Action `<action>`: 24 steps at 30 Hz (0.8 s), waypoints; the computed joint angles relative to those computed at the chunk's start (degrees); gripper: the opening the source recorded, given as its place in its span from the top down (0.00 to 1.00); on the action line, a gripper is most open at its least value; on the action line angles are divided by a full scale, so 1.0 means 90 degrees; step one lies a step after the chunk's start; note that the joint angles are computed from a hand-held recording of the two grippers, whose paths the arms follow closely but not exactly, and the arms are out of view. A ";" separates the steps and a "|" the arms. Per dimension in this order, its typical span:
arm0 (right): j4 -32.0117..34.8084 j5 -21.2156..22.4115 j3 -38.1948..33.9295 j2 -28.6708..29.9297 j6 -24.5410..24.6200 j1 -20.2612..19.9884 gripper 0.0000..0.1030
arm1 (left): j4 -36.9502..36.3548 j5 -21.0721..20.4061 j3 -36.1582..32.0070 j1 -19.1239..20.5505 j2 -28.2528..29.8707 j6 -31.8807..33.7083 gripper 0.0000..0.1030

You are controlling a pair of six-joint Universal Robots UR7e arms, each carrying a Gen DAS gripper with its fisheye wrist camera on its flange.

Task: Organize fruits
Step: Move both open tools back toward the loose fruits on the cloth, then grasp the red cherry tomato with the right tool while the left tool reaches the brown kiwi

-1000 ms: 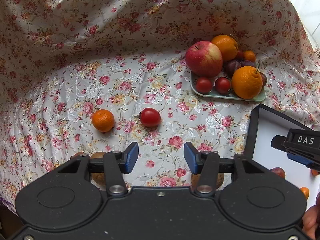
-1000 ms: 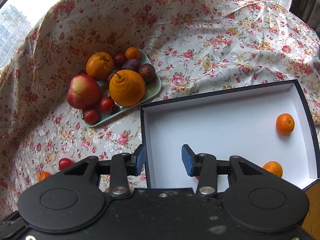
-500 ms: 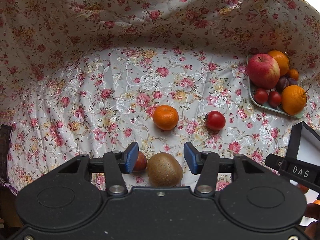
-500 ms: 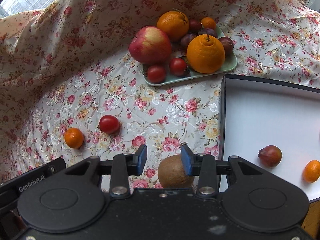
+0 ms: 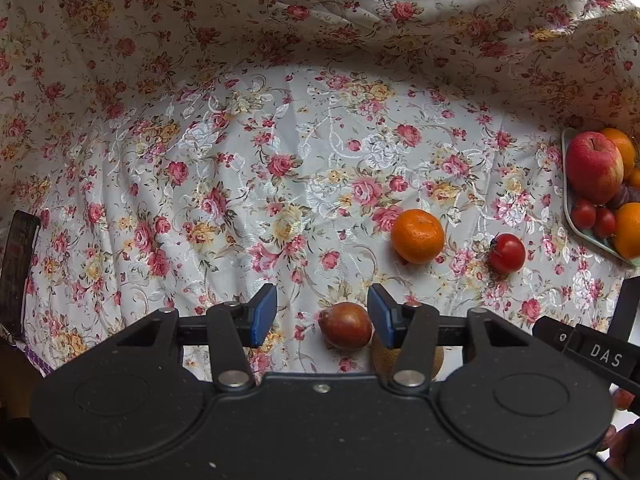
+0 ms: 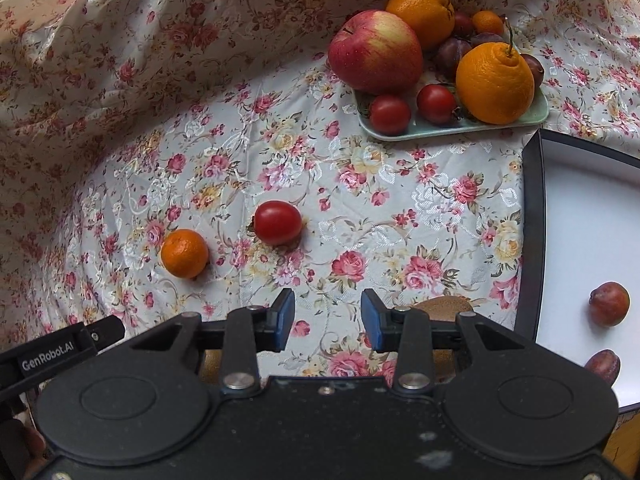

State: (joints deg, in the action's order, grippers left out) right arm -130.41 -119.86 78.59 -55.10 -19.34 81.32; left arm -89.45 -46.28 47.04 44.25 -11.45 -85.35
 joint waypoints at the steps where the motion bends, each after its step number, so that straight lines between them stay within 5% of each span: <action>1: 0.0005 -0.0001 -0.0015 0.0026 0.0014 0.0004 0.61 | -0.0008 -0.0014 0.0014 0.0013 -0.0010 0.0008 0.44; 24: -0.0200 0.0197 -0.0705 0.0868 0.0466 0.0102 0.61 | -0.0261 -0.0294 -0.0291 0.0280 0.0154 0.0679 0.44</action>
State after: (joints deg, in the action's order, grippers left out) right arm -132.21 -118.09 72.24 -47.29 -15.15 82.24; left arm -91.80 -48.93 44.42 46.77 -10.07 -79.24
